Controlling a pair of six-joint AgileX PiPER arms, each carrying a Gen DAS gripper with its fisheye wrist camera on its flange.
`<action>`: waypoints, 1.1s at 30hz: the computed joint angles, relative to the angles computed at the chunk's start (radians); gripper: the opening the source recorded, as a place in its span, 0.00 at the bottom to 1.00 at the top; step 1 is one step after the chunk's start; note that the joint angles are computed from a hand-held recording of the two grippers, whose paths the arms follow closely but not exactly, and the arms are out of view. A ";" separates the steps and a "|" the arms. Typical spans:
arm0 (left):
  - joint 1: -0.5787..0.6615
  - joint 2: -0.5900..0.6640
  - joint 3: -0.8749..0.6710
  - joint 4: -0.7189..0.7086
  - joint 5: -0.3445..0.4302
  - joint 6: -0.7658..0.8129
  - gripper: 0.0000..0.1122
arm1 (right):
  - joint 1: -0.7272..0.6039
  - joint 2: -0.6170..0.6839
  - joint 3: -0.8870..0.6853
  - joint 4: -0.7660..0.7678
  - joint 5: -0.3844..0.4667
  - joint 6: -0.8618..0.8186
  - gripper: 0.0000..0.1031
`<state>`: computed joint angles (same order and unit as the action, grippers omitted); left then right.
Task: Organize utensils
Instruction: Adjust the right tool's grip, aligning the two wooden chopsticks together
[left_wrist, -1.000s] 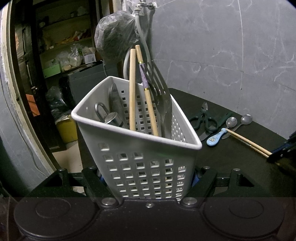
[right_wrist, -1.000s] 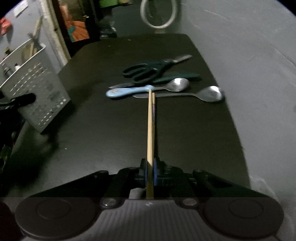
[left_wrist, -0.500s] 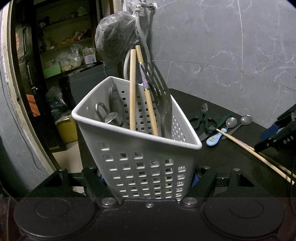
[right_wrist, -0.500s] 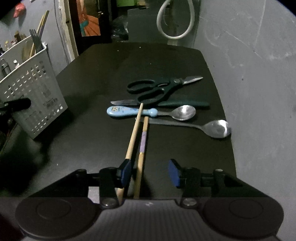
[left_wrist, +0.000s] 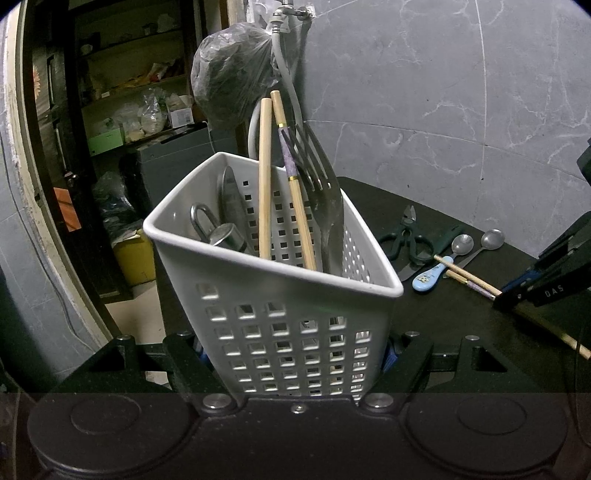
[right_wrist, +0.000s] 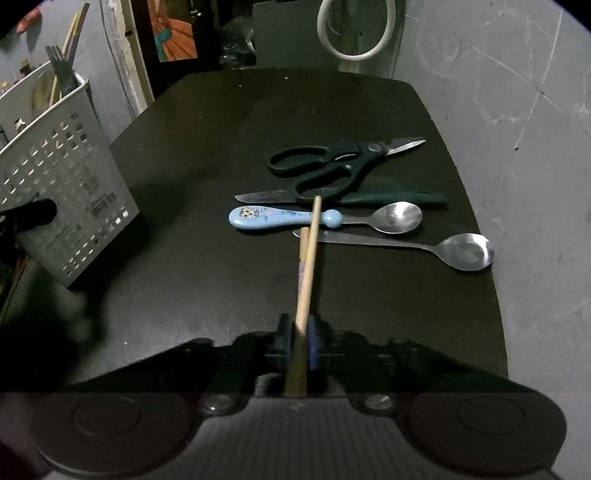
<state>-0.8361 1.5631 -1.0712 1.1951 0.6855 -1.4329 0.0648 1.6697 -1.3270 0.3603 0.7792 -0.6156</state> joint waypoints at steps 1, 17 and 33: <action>0.000 0.001 -0.002 0.000 0.001 0.000 0.70 | 0.000 0.001 -0.003 -0.001 0.005 -0.004 0.09; -0.007 0.002 0.005 0.014 0.008 -0.025 0.70 | -0.065 0.004 -0.058 0.011 0.177 -0.152 0.23; -0.012 -0.001 0.013 0.023 0.018 -0.044 0.70 | -0.053 0.004 -0.057 0.011 0.183 -0.159 0.15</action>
<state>-0.8480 1.5623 -1.0584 1.2177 0.7033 -1.4769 0.0121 1.6742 -1.3837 0.3713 0.9618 -0.7745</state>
